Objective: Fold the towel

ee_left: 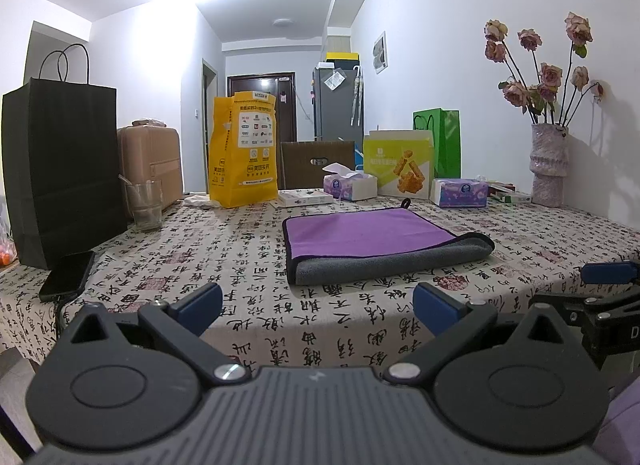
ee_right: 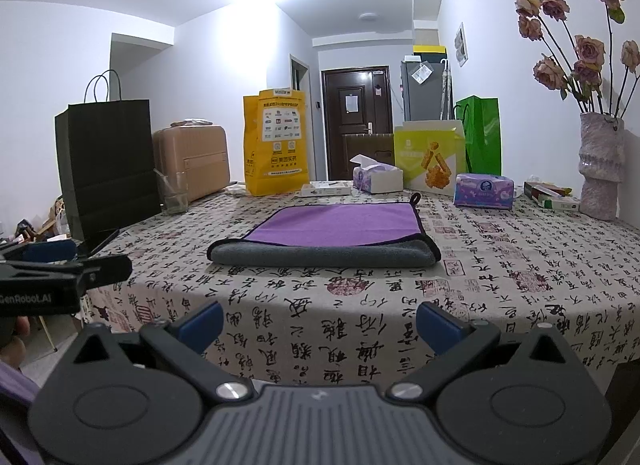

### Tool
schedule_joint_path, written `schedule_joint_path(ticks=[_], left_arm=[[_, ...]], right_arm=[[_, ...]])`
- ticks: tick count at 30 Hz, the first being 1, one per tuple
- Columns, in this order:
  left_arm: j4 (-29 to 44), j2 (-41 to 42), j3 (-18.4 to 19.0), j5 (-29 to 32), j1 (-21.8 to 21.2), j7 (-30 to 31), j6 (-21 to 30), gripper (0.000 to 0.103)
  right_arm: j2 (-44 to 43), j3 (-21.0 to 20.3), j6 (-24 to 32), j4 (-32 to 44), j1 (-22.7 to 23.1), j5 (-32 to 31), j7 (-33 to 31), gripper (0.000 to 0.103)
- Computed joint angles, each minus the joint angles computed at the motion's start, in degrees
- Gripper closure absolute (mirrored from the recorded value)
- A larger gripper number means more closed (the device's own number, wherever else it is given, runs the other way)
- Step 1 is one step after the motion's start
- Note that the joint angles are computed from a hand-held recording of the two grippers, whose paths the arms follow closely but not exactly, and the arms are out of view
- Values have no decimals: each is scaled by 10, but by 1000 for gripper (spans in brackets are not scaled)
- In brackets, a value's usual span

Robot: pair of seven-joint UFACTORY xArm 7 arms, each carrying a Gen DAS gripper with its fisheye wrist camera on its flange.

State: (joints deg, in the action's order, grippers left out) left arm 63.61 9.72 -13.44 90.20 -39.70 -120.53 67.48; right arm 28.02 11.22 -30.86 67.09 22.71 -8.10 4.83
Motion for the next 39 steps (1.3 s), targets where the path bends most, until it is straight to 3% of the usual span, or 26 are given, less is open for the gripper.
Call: schedule_joint_path(ticks=[28,39], left_arm=[[3,2,1,-1,-1,2,2,0],[16,11,16,12,17,9,-36,0]], right_arm=[[5,1,-1,3,-1,-1,4,0],[28,-2,11,42,-3,3,12,0]])
